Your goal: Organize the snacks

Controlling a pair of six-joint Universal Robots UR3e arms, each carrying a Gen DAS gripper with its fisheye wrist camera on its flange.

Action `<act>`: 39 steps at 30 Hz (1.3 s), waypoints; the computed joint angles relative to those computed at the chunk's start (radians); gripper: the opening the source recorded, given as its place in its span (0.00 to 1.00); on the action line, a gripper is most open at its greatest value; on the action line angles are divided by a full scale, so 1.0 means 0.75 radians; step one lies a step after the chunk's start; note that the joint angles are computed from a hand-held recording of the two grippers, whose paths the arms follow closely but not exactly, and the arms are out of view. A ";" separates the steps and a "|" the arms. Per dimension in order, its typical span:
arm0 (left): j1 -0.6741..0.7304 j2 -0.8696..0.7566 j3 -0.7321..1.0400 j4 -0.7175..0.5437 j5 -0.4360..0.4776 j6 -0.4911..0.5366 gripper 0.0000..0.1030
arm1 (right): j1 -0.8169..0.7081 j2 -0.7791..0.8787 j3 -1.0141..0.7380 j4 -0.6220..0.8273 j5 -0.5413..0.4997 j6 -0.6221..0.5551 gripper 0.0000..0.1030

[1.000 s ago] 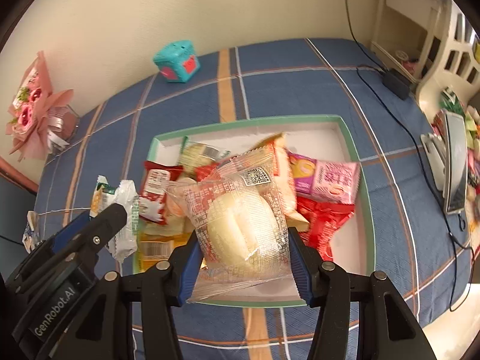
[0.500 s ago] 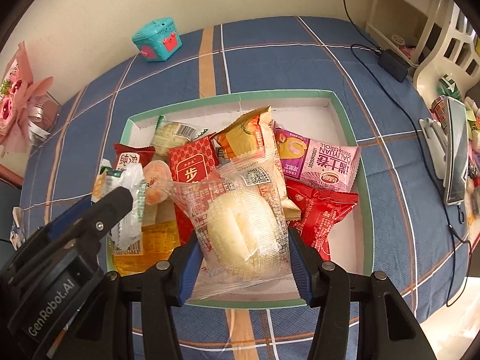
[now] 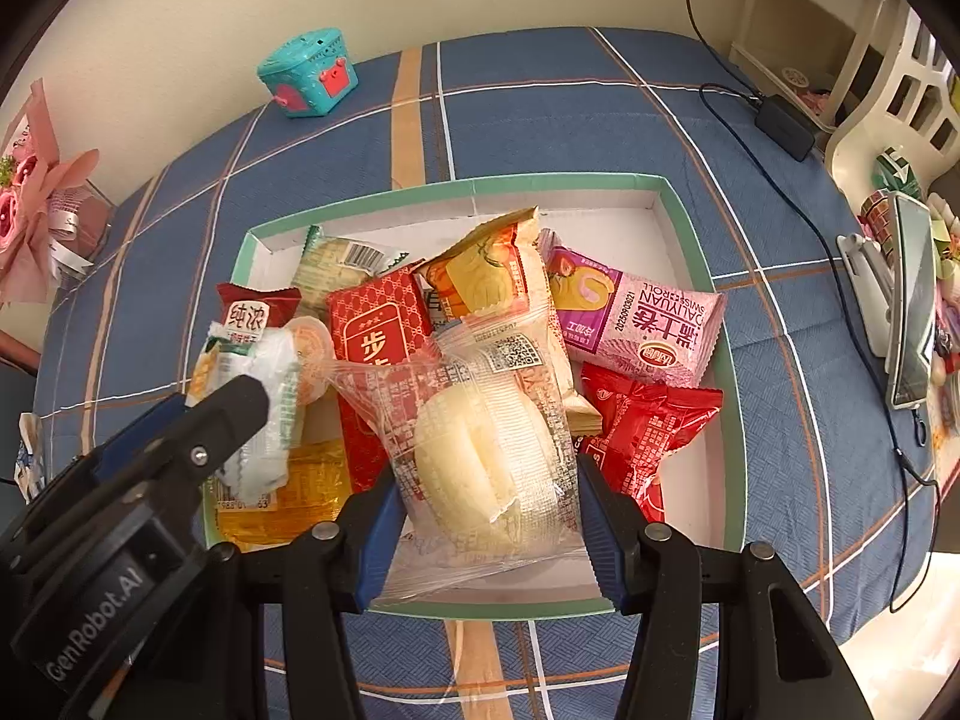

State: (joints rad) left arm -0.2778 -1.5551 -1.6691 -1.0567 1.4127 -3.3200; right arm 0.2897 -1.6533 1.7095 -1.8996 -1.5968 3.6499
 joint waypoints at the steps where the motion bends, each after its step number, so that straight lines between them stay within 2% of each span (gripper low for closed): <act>1: 0.006 0.007 -0.004 0.000 -0.006 -0.001 0.54 | 0.000 -0.001 0.001 0.002 0.000 0.000 0.56; 9: 0.018 0.026 0.003 -0.032 0.017 -0.010 0.58 | -0.001 0.001 0.001 0.004 0.003 -0.004 0.56; 12: 0.000 0.016 0.027 -0.064 0.137 -0.031 0.70 | 0.003 0.004 -0.004 0.005 -0.001 -0.003 0.56; 14: -0.003 0.009 0.034 -0.086 0.196 -0.041 0.74 | -0.001 0.005 0.000 0.000 0.002 -0.005 0.60; 18: 0.013 0.010 0.022 -0.101 0.273 -0.053 0.75 | 0.001 0.010 0.003 -0.006 -0.001 -0.008 0.67; 22: 0.021 0.041 -0.024 -0.062 0.341 -0.044 0.89 | 0.003 0.007 0.012 -0.032 -0.008 -0.009 0.79; 25: 0.022 0.071 -0.062 -0.027 0.381 -0.026 0.92 | 0.014 0.000 0.017 -0.053 -0.022 -0.004 0.83; 26: 0.024 0.083 -0.073 -0.023 0.389 -0.019 0.94 | 0.016 0.002 0.018 -0.061 -0.024 -0.004 0.89; 28: 0.026 0.104 -0.099 -0.008 0.407 -0.013 0.94 | 0.025 -0.003 0.029 -0.080 -0.029 -0.001 1.00; 36: -0.034 0.143 -0.149 0.027 0.571 -0.008 0.94 | 0.055 -0.027 0.078 -0.142 -0.041 0.017 1.00; 39: -0.044 0.171 -0.179 0.058 0.597 -0.005 0.94 | 0.069 -0.048 0.088 -0.148 -0.048 0.027 1.00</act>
State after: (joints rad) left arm -0.3105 -1.4268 -1.8032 -1.0135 1.8607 -3.3234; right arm 0.3412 -1.6891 1.7753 -2.0108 -1.6332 3.6702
